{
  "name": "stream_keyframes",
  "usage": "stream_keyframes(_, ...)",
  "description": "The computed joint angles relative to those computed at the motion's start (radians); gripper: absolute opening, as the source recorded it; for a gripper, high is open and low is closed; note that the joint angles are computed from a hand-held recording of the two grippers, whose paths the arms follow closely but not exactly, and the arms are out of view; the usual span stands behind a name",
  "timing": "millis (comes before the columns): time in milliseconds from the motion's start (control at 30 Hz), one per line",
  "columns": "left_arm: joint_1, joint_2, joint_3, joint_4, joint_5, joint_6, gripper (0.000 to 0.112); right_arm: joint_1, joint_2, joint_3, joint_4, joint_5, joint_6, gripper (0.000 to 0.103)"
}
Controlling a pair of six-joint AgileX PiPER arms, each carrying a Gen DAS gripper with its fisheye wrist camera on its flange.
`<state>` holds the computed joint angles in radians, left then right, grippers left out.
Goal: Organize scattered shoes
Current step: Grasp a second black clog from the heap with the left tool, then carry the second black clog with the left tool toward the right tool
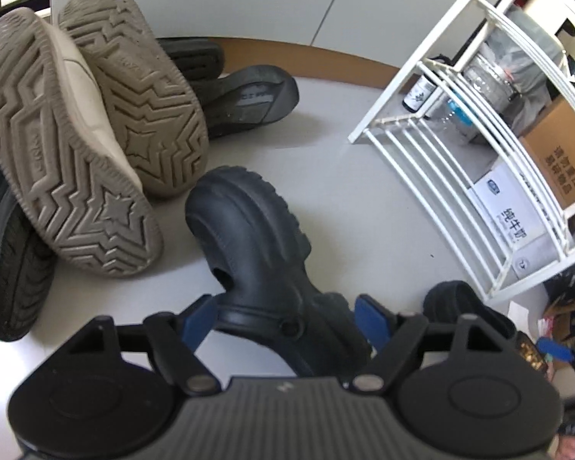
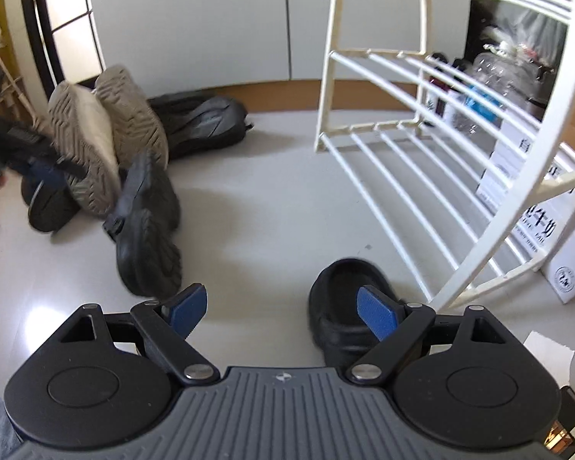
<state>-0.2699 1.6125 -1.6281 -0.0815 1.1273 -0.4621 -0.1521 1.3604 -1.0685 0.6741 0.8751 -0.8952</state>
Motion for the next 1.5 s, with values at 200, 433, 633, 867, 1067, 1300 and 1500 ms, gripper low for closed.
stream_keyframes(200, 0.002, 0.039, -0.008, 0.022, -0.009, -0.097, 0.082, 0.035, -0.014, 0.020, -0.025, 0.006, 0.028, 0.089)
stream_keyframes(433, -0.018, 0.150, -0.089, 0.056, -0.017, -0.117, 0.082, 0.069, -0.028, 0.039, -0.035, -0.031, 0.222, 0.086)
stream_keyframes(633, -0.027, 0.169, -0.068, 0.064, -0.044, -0.111, 0.082, 0.096, -0.026, 0.033, -0.026, -0.001, 0.244, 0.086)
stream_keyframes(867, -0.028, 0.198, -0.033, 0.059, -0.088, -0.144, 0.081, 0.121, -0.030, 0.047, -0.028, 0.007, 0.236, 0.086)
stream_keyframes(1067, -0.033, 0.184, 0.027, 0.093, -0.164, -0.179, 0.072, 0.139, -0.032, 0.054, -0.040, 0.006, 0.241, 0.086)
stream_keyframes(1300, -0.048, 0.161, 0.074, 0.106, -0.206, -0.185, 0.071, 0.148, -0.033, 0.051, -0.064, 0.024, 0.244, 0.086)
stream_keyframes(1500, -0.069, 0.130, 0.098, 0.082, -0.182, -0.182, 0.070, 0.142, -0.020, 0.041, -0.063, 0.043, 0.246, 0.086)
